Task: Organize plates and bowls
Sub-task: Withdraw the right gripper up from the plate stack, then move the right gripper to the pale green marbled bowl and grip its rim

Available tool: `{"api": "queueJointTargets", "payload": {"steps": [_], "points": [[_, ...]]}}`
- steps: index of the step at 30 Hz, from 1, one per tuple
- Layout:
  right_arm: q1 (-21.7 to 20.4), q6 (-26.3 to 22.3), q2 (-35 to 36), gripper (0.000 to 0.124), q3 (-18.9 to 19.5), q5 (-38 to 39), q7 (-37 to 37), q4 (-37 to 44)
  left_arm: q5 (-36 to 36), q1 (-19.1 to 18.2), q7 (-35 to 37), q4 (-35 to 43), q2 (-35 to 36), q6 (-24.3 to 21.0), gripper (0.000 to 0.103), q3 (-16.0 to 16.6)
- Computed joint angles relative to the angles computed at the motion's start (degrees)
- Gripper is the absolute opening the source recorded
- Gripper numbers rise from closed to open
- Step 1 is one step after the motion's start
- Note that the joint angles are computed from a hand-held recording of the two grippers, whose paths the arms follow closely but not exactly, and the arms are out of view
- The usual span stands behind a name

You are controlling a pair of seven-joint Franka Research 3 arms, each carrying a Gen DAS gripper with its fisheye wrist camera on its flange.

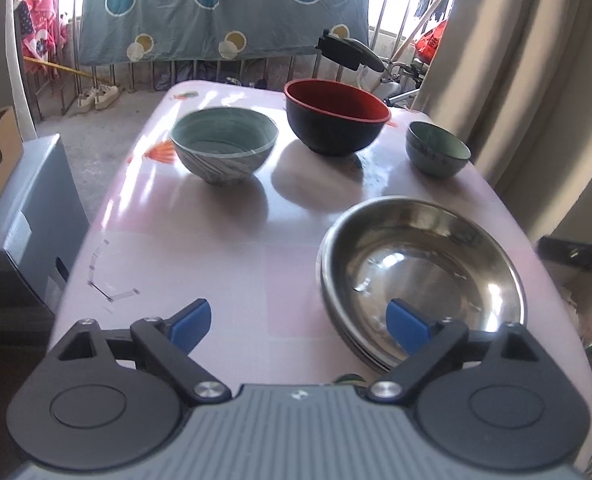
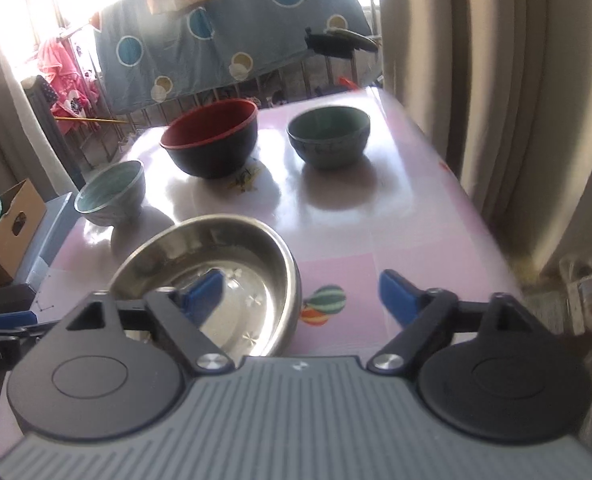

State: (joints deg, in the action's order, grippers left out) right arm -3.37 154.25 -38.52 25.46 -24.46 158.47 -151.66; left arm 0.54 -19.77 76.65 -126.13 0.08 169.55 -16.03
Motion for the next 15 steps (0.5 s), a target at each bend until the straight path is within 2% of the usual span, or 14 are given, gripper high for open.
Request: {"api": "queueJointTargets", "payload": {"steps": [2, 4, 8, 12, 15], "points": [[-0.5, -0.5, -0.6, 0.102, 0.3, -0.8, -0.2, 0.8, -2.1, 0.3, 2.9, 0.3, -0.4, -0.4, 0.103, 0.3], [0.0, -2.6, 0.3, 0.102, -0.5, -0.9, -2.7, 3.0, -6.3, 0.4, 7.3, 0.3, -0.6, 0.0, 0.103, 0.6], [0.2, -9.8, 5.0, 0.102, -0.9, -4.1, -7.9, 10.2, -0.2, 1.8, 0.5, 1.9, -0.4, -2.7, 0.103, 1.5], [2.6, -9.4, 8.7, 0.102, -3.7, -6.3, -10.1, 14.7, 3.1, 3.1, -4.7, 2.0, -1.0, -2.6, 0.103, 2.1], [4.0, -8.4, 11.0, 0.102, -5.0, -7.5, -11.7, 17.7, 10.8, 4.3, -11.5, 3.9, -0.8, -5.9, 0.103, 2.5]]}}
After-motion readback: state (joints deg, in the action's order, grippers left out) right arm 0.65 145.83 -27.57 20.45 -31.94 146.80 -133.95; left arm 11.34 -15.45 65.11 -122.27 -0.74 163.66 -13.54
